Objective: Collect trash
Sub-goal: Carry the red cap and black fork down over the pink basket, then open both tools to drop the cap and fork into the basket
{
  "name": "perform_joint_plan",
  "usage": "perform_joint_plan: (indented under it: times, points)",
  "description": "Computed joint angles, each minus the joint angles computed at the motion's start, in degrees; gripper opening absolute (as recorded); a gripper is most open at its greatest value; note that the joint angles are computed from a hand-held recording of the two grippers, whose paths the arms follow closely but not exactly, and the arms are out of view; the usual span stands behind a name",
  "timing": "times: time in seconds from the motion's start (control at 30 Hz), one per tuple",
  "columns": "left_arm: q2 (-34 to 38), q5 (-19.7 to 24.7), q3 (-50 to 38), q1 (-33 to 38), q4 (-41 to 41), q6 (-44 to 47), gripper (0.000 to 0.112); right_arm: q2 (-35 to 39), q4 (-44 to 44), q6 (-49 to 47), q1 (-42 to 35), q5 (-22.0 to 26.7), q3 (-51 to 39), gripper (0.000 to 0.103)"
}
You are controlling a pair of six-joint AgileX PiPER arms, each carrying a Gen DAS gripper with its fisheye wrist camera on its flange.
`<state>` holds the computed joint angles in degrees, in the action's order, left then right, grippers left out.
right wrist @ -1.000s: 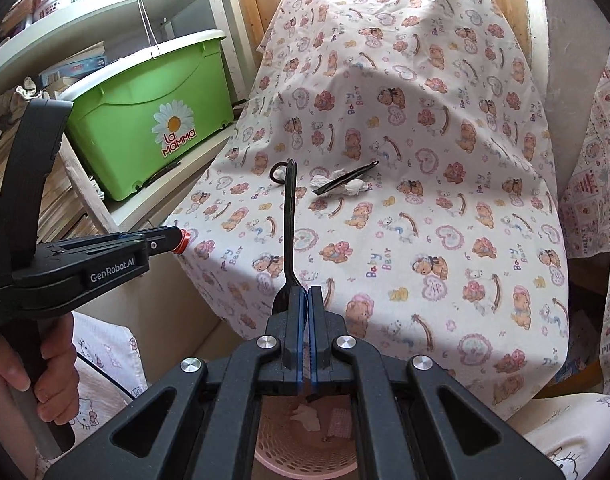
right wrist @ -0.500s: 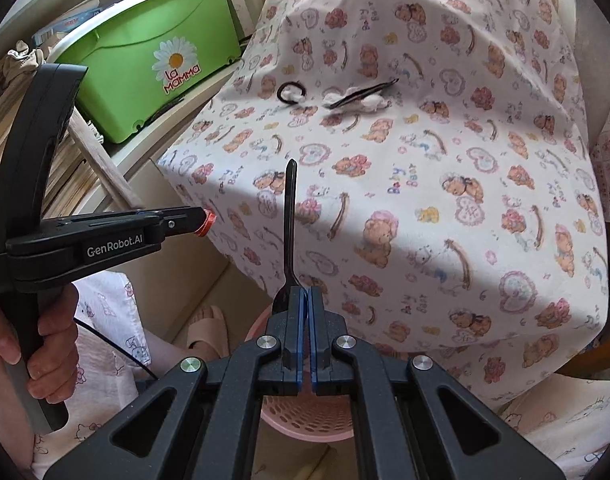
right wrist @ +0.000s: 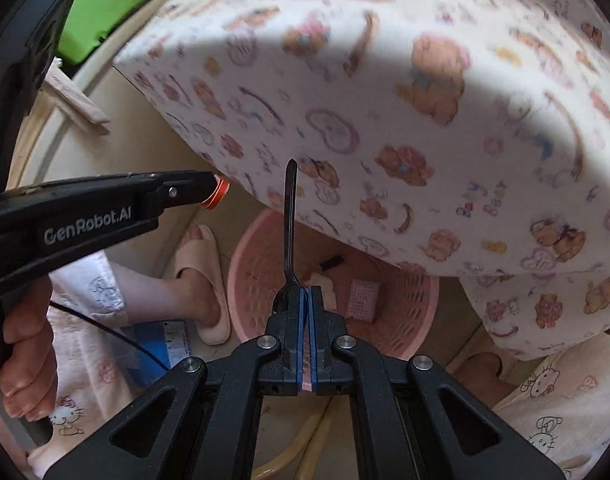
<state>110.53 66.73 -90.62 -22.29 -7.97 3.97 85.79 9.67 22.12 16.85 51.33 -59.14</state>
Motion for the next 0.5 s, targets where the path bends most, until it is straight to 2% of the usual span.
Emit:
perform_joint_plan:
  times: [0.27, 0.33, 0.5]
  points:
    - [6.68, -1.27, 2.80, -1.07, 5.07, -1.84, 0.008, 8.85, -3.59, 5.15, 1.40, -1.18, 2.06, 0.003]
    - [7.49, -2.77, 3.92, -1.69, 7.22, -2.51, 0.008, 10.99, -2.01, 4.01, 1.01, -1.76, 2.44, 0.003]
    - [8.56, -5.78, 6.70, -2.51, 10.13, -4.21, 0.010, 13.14, -4.33, 6.08, 1.67, -3.30, 2.71, 0.003]
